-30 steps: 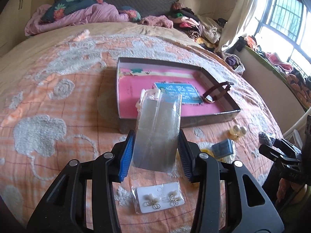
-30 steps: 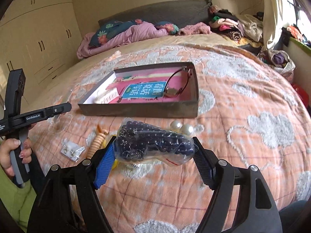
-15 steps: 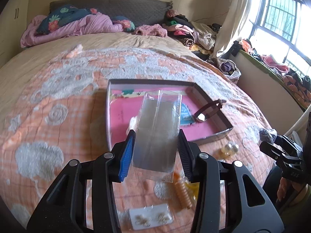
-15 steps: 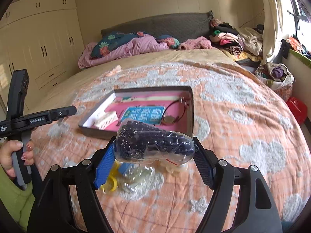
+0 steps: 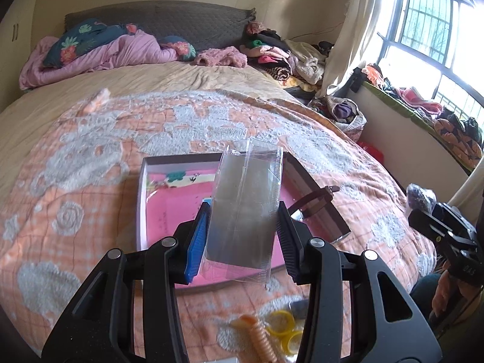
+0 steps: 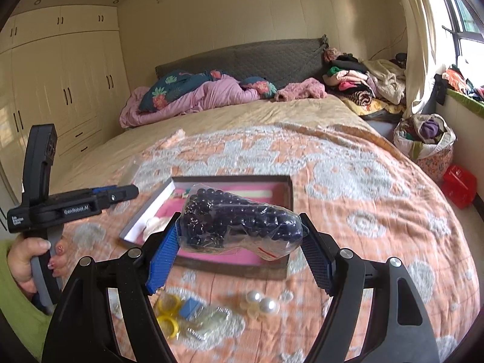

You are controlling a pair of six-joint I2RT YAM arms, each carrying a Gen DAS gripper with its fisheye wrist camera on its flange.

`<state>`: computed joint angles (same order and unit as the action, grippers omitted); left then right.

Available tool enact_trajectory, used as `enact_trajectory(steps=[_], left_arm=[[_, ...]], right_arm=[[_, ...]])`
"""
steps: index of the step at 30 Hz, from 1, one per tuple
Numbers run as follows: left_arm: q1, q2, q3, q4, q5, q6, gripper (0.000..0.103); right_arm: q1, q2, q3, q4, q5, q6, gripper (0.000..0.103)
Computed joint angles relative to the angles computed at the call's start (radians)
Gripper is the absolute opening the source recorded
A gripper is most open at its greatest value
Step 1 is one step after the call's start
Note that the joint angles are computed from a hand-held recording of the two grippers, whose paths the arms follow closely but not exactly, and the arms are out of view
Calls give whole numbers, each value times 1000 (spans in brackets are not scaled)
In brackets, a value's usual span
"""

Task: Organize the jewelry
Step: 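Carry the sleeve into the box with the left tool while the right tool places the bead bag there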

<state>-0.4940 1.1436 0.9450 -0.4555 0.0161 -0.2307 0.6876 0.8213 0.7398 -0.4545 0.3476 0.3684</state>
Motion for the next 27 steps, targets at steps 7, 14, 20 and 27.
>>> enact_trajectory(steps=[7, 14, 20, 27], left_arm=[[9, 64, 35, 27, 17, 7, 35], [1, 115, 27, 84, 31, -4, 35], [-2, 199, 30, 132, 52, -1, 35], [-12, 290, 26, 156, 68, 28, 35]], right_arm=[[-86, 48, 40, 40, -65, -36, 74], [-133, 110, 66, 69, -113, -61, 74], [-158, 191, 79, 97, -151, -65, 74], [-210, 317, 107, 120, -240, -77, 74]])
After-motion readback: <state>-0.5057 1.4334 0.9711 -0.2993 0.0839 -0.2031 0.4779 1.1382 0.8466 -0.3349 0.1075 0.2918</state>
